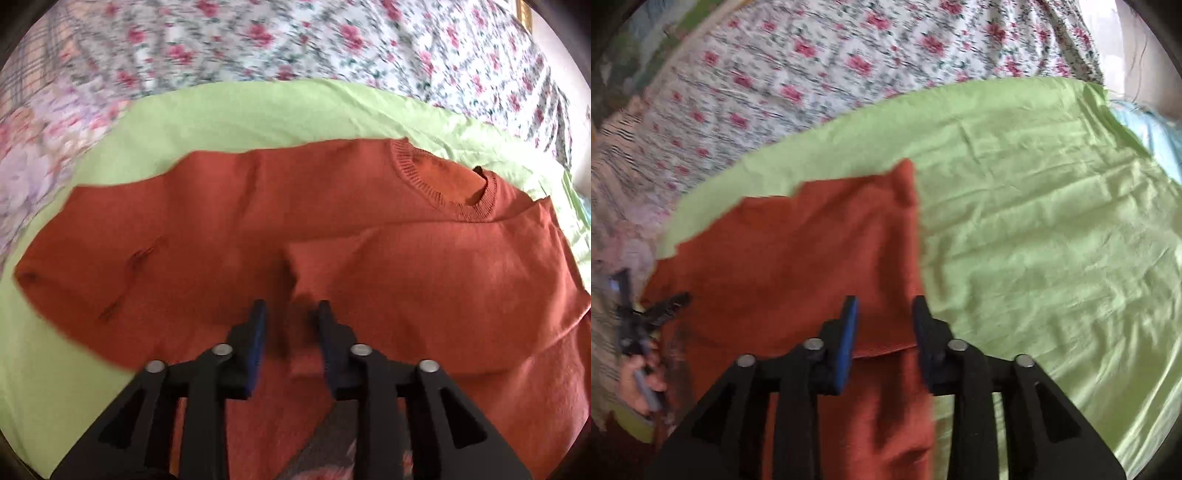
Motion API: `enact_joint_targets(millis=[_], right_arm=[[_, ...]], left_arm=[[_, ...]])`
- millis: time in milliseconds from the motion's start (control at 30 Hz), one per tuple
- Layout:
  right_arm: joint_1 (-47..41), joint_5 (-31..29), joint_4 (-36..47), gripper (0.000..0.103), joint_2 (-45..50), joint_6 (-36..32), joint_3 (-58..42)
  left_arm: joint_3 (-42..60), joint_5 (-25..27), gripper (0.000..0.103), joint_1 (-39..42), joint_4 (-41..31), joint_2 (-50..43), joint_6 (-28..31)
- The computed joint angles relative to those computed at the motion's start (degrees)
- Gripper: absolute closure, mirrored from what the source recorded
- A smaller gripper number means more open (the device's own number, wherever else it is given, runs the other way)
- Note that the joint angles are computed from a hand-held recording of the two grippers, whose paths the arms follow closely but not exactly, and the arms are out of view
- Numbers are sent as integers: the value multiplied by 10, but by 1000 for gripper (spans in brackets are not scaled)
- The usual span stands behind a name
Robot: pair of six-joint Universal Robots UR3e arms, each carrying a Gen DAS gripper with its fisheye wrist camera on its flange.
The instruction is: Fold small clothes
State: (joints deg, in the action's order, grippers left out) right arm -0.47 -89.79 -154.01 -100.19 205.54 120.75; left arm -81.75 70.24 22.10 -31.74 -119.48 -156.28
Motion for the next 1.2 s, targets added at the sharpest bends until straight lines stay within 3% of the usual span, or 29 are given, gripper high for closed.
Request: enact_joint_targets(millis=[67,200,333,467,500,533,600,667,733,967,1100,1200], right_arm=[[30,4,-16,52,4,9,-4],[75,42,-55,52,26,39,12],[122,55,-86,52,85,68,2],[133,75,-103,52,125,80,-11],[139,75,-103,52,130,84,-15],[140,78,-103,52,131,84,-16],[141,79,-102,52,130,85,-18],[144,70,-98,52,120,85,-11],[147,60,-95,52,111,89,-5],[157,60,-117,52,111,91,8],[160,62,-129,52,111,94,12],[157,60,-136,52,96,98,27]], left_arm=[[-52,-7,55,23,35,35,5],[-51,-6,34,63,58,47,5],[76,40,16,55,26,-27,-6],[278,131,14,18,-63,-165,8],[329,146,17,16,-89,-200,6],[364,144,28,20,-110,-223,2],[419,91,48,47,-161,-248,-24],[473,37,100,72,-217,-264,-46],[466,-7,100,91,-235,-253,-62],[186,-146,101,110,-162,-52,-54],[76,-227,101,71,-164,47,-31],[52,-244,101,11,-173,77,-29]])
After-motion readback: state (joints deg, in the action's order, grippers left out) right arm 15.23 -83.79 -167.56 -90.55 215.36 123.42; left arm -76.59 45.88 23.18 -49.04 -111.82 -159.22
